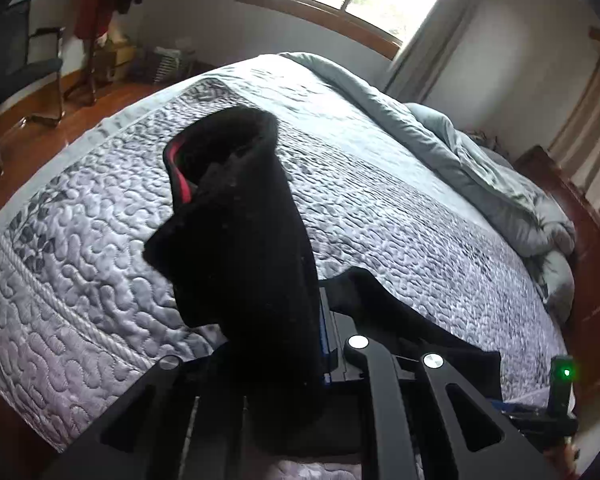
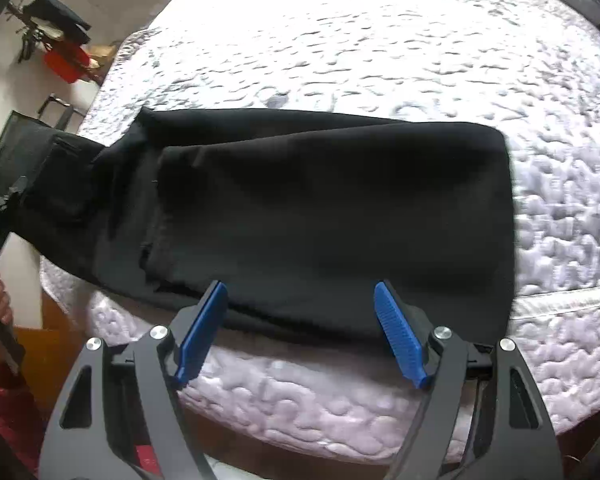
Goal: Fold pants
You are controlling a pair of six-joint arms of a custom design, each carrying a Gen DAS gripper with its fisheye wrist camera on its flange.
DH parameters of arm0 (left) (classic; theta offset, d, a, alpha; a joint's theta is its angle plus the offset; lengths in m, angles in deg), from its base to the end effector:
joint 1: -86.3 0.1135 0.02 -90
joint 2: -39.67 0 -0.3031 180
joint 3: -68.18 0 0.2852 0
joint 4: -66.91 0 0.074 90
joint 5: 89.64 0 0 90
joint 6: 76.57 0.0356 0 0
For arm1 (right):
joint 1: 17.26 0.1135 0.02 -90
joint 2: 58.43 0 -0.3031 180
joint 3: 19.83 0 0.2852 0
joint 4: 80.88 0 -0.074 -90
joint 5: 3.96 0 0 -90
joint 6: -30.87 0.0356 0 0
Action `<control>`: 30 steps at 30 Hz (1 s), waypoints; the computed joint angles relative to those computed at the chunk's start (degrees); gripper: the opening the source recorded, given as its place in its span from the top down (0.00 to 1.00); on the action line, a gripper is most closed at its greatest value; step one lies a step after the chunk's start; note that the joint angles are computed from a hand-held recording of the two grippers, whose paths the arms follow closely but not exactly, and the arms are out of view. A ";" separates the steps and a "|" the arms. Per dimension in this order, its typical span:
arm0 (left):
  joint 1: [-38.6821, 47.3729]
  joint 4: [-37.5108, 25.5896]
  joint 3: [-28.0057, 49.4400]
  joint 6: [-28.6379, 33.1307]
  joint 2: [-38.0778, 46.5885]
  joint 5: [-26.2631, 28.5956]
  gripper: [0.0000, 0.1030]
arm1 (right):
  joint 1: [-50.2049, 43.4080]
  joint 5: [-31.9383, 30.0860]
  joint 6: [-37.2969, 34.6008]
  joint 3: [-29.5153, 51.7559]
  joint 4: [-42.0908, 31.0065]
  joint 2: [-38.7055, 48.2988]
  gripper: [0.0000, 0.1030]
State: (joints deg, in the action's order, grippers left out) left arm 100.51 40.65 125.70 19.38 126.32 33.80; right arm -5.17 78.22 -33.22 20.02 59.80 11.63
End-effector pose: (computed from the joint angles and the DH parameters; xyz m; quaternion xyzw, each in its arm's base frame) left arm 0.3056 0.0572 0.1919 0.0195 0.9182 -0.2206 0.3286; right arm 0.1958 0.0469 0.1526 0.1061 0.9761 0.1212 0.1458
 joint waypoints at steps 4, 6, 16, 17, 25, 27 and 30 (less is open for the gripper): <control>-2.65 -0.22 -1.22 1.49 -2.17 -1.58 0.86 | -1.56 1.31 -1.40 -0.44 -1.56 -1.69 0.26; -4.37 -0.39 -2.08 2.87 -3.46 -2.39 0.86 | -2.82 0.85 -1.85 -0.82 -1.84 -2.28 0.26; -16.85 -0.69 -7.10 5.39 -7.16 -5.67 0.78 | -6.85 -0.84 -3.69 -2.13 -1.67 -2.43 0.26; -18.29 -0.92 -7.40 5.52 -7.23 -6.24 0.77 | -7.78 -1.55 -4.09 -2.41 -1.36 -2.20 0.26; -28.59 -3.27 -10.28 8.82 -5.79 -12.79 0.68 | -7.63 -1.95 -3.62 -2.40 -0.19 -0.62 0.26; -29.62 -4.59 -10.53 9.33 -6.84 -13.56 0.56 | -7.61 -2.02 -3.76 -2.40 0.13 -0.11 0.26; -27.07 -11.34 -8.94 10.11 -8.95 -7.14 0.47 | -7.91 -2.30 -4.22 -2.47 0.55 0.40 0.25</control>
State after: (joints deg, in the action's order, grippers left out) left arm 73.44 29.31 116.75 29.49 117.37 26.66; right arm -13.08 75.92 -37.45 17.55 60.34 12.03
